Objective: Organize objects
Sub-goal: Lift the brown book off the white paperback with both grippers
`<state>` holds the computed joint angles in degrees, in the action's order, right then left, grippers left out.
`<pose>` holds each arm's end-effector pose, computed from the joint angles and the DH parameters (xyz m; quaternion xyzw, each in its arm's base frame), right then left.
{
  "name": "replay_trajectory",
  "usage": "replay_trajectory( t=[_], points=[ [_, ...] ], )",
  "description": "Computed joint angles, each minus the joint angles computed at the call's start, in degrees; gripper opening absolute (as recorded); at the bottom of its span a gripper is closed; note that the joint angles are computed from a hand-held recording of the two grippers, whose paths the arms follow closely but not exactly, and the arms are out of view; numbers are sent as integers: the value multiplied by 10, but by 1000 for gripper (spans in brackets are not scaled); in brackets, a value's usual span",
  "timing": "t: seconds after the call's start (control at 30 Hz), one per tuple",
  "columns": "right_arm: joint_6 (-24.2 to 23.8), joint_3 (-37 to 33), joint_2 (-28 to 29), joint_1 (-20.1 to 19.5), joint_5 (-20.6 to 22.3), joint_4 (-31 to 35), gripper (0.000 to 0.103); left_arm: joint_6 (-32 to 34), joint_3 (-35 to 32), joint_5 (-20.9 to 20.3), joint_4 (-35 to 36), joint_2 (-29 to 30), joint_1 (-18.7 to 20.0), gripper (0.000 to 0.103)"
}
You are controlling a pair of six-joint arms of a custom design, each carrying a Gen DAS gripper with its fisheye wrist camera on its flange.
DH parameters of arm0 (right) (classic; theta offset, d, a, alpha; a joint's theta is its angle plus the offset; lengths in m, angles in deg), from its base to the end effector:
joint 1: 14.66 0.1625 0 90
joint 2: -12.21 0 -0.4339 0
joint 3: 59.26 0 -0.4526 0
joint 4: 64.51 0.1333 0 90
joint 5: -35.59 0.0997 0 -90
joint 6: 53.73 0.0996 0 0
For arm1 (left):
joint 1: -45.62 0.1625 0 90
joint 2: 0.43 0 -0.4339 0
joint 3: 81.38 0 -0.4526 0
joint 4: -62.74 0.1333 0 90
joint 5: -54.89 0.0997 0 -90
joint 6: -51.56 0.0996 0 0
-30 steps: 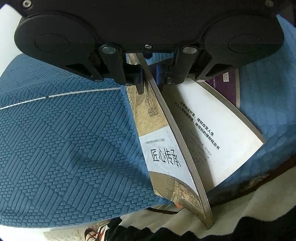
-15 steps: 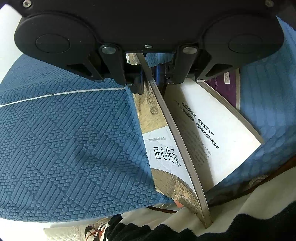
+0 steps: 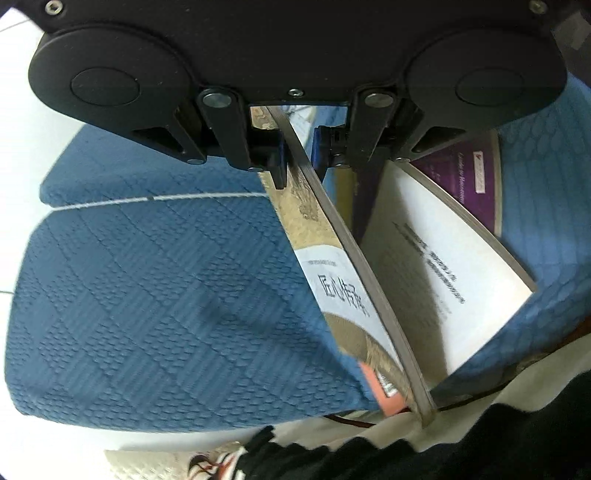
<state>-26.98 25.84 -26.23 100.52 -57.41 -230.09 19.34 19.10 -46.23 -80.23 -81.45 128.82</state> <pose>0.4503 -0.6567 0.0642 0.0198 0.9678 -0.2355 0.0865 0.0385 -0.6406 0.4139 0.1824 -0.9358 0.2395 0.1833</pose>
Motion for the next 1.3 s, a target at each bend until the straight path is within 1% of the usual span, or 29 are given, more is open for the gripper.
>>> replay_trajectory(
  t=[0.17,0.27,0.4,0.57,0.63,0.73,0.8,0.87,1.0,1.07,1.2,1.3],
  points=[
    [-22,13,-29,22,-29,-2,17,13,-2,-9,22,-13,-15,13],
    [-24,21,-43,30,-45,-2,18,21,-2,-12,36,-19,-26,14],
    [-32,36,-68,40,-67,-11,18,32,6,-25,41,-29,-42,14],
    [-49,58,-103,53,-99,-28,18,48,13,-27,47,-40,-74,14],
    [-54,68,-118,58,-112,-35,18,44,18,-25,49,-46,-87,14],
    [-48,85,-138,64,-130,-43,18,38,22,-24,58,-51,-106,14],
    [-34,101,-152,68,-141,-57,18,31,28,-27,67,-57,-112,14],
    [-27,120,-165,74,-157,-74,18,32,35,-22,77,-64,-120,14],
    [-17,154,-187,86,-193,-93,19,39,39,-24,105,-69,-128,14],
    [-12,172,-196,89,-207,-102,19,46,44,-22,115,-74,-132,14],
    [-20,200,-210,96,-229,-116,19,72,59,-30,130,-82,-130,14],
    [-17,224,-219,99,-245,-124,19,82,71,-23,141,-89,-130,15]
  ],
)
